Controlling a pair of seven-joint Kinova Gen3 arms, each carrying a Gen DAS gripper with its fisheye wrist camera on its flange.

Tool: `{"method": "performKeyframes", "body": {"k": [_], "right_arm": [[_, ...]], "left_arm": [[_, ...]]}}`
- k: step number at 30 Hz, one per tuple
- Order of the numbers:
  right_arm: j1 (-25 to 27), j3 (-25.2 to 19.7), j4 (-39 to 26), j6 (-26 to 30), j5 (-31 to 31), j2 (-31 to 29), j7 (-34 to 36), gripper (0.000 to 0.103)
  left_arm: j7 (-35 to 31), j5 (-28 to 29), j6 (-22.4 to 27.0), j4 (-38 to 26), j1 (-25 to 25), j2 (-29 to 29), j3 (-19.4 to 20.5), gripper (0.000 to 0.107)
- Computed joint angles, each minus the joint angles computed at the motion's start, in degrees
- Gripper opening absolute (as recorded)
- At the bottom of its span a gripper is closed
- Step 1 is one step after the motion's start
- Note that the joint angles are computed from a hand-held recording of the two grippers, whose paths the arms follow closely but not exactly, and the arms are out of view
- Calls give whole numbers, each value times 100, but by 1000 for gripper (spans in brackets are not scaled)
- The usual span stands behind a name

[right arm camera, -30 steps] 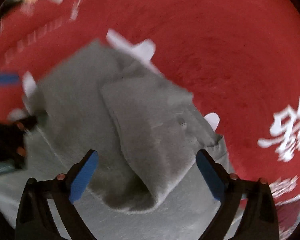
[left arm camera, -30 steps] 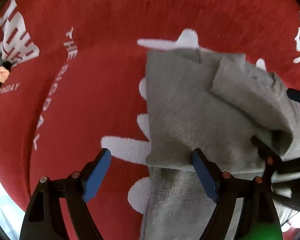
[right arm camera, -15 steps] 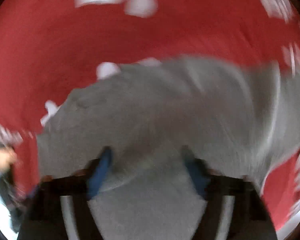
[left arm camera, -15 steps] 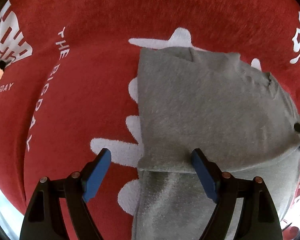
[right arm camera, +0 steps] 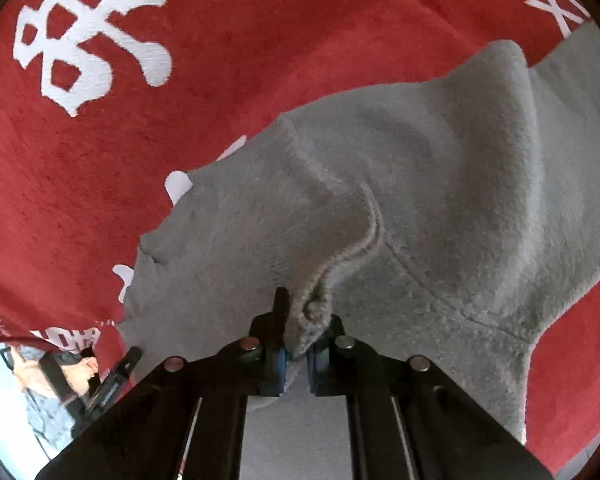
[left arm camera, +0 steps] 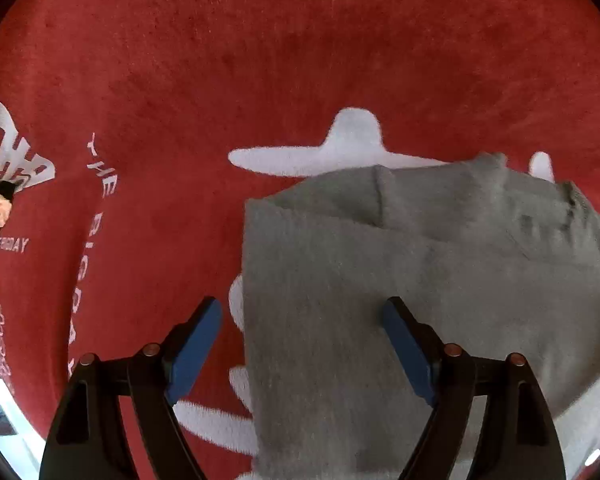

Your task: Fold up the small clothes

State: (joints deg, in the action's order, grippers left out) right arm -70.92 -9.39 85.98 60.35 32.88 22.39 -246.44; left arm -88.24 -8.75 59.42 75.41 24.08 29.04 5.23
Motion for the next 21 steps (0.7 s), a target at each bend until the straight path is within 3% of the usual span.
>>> {"method": "performKeyframes", "body": {"k": [5,8,11,13,16,18,21], "right_arm": [[154,-259,-123,496,824,-140,981,8],[105,-38,302,40,614,-313,895,8],[512,-356,611,-358,-48,-259,823,12],[395,-334,817,-511,-202,-312,533,11],[17,-271,796,-206,-129,-402,54,22],[7,-380,626,-34,-273,-401,111,40],[39,-497,153,277,-515,-290,595,45]], "left_arm": [[241,-205,-309,199,41,-59,-124,84],[169,-62,-251,131,-112,7,-58,84],[104,2,-89,-2,-159,59,-35,84],[11,98,90,-120,-233,98,-1,84],[-162,252,304,-214,-391,87,19,84],[-319,409,437,-223,-547,19,53,84],[-532,575,619,-167,-714,-127,77,84]]}}
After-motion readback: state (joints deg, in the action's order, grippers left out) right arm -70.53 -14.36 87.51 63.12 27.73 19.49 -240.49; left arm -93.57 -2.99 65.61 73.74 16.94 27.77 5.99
